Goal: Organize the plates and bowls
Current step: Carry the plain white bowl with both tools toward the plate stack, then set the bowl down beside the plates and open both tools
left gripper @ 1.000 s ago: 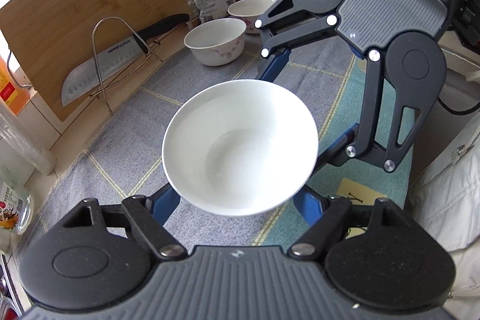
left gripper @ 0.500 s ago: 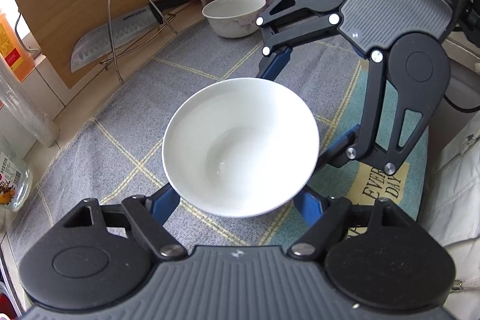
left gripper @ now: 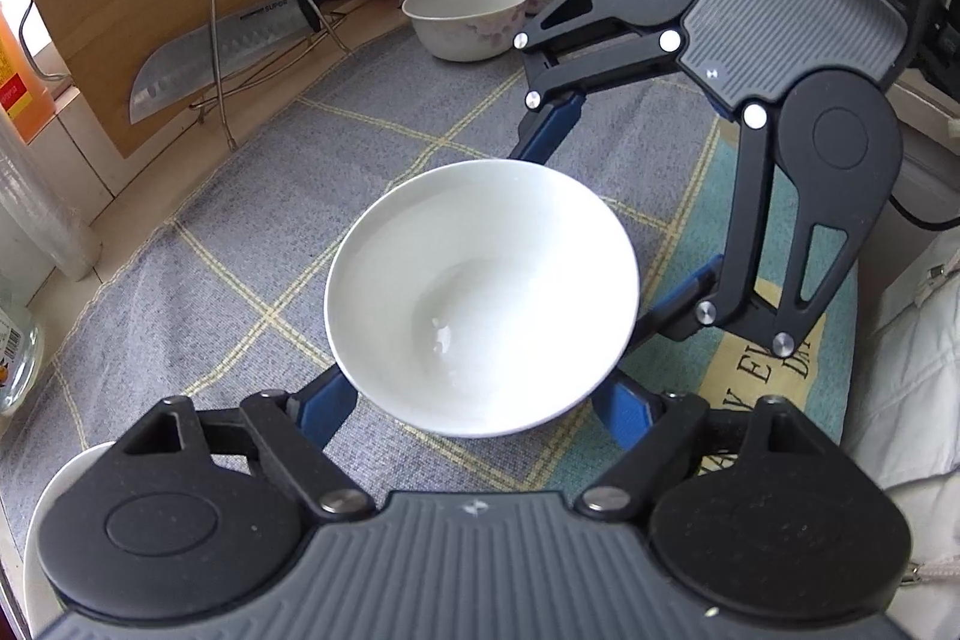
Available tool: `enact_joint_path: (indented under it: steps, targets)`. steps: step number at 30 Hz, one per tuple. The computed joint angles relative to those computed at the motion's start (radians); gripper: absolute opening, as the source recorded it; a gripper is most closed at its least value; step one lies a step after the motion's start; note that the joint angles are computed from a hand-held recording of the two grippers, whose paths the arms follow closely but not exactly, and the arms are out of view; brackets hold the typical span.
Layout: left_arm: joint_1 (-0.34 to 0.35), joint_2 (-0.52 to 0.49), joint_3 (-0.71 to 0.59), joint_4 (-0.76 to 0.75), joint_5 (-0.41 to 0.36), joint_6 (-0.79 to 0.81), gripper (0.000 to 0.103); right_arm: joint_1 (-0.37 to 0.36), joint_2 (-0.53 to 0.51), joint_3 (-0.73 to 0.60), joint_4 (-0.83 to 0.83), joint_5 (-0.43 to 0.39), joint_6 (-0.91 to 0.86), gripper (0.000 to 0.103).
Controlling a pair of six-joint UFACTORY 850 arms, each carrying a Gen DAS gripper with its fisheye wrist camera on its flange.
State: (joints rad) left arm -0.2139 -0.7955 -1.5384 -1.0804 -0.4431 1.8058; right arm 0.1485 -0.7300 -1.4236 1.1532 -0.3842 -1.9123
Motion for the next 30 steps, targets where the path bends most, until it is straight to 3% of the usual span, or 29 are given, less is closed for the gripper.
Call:
enact_joint_path:
  steps: [2,5,16,24,30]
  targets:
    - [0.004,0.002,0.002,-0.018,-0.008,0.015,0.096,-0.002,-0.001,-0.001,-0.007,-0.001,0.017,0.089]
    - [0.01,0.008,0.006,-0.035,-0.021,0.024,0.1,-0.005,0.009,0.016,0.071,0.013,-0.051,0.103]
    - [0.014,0.079,0.068,-0.177,-0.016,0.056,0.1,-0.03,0.055,0.065,0.164,0.011,-0.076,0.103]
    - [-0.03,0.059,-0.02,-0.164,0.025,-0.148,0.1,-0.074,0.104,0.133,0.413,0.083,-0.167,0.103]
    - [-0.088,-0.012,-0.157,0.047,0.078,-0.499,0.1,-0.115,0.107,0.155,0.752,0.151,-0.441,0.103]
